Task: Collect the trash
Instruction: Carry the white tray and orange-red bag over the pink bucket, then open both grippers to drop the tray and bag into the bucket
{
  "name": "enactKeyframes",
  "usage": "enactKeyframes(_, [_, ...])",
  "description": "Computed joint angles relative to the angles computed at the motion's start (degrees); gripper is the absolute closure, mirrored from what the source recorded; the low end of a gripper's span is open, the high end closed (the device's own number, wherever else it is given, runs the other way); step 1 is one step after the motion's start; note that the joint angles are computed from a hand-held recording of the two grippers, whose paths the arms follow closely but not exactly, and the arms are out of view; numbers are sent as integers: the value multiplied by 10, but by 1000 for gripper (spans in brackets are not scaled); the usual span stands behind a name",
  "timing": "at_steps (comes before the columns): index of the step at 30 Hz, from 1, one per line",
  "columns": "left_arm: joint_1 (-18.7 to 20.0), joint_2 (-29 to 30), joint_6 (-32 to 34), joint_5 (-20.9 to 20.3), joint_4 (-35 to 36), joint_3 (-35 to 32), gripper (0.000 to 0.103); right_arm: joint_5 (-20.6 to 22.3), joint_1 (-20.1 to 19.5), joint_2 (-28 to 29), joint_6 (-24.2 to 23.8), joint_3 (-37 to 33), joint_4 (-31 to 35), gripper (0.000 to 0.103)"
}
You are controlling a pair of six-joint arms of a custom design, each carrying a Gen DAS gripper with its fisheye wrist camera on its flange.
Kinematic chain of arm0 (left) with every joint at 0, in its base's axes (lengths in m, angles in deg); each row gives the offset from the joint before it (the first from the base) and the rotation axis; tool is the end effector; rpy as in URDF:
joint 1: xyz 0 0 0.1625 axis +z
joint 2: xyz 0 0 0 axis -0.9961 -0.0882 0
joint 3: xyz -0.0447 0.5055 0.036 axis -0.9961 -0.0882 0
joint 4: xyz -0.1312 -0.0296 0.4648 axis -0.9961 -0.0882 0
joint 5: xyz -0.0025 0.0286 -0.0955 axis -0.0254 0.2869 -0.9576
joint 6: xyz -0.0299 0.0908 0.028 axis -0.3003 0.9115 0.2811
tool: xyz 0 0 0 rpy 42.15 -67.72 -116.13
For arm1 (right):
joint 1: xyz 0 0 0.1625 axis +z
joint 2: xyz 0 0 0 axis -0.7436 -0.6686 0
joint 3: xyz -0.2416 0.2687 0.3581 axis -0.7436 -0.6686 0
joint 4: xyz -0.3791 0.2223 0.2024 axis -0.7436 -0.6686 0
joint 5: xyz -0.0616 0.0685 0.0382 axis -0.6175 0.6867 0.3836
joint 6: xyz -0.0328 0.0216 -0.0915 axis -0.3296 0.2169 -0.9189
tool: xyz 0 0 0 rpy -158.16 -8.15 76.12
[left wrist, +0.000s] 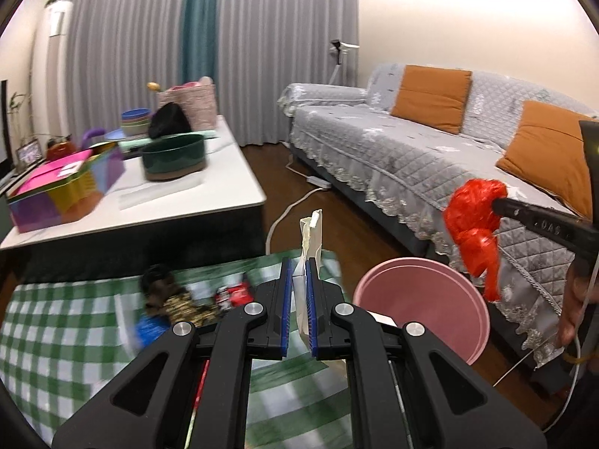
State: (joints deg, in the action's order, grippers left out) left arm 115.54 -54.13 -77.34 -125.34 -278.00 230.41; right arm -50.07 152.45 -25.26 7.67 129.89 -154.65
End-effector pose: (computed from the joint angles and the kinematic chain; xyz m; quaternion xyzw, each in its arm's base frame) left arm -0.2762 -0.3956 0.1146 0.3794 0.8262 -0.3698 0.1916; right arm 0.1518 -0.3347 0.2580 0.0545 -0.7772 0.5117 0.3620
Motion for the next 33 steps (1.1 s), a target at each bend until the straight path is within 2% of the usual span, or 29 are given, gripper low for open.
enactKeyframes(7, [8,63,18,-43,-15,-39,96,6,-34,-6,-8,8,0,90])
enactKeyframes(14, [12,112,36,-69,-14,-69,96,13,-63,-18,1,13,6,90])
enactKeyframes(23, [13,139,54,-85,-8,-89,96,14,-73,-19,2,12,6,90])
enactKeyframes(27, [17,143,54,-93,1,-96,95,9,-74,-17,2,11,3,85])
enactKeyframes(30, [21,141,54,-105,19,-102,88,-1,-74,-17,5,9,5,71])
enactKeyframes(32, [18,141,58,-99,16,-99,83,-8,-72,-16,8,8,-2,49])
enactKeyframes(33, [17,137,56,-98,14,-96,83,-12,-71,-14,6,7,-7,48])
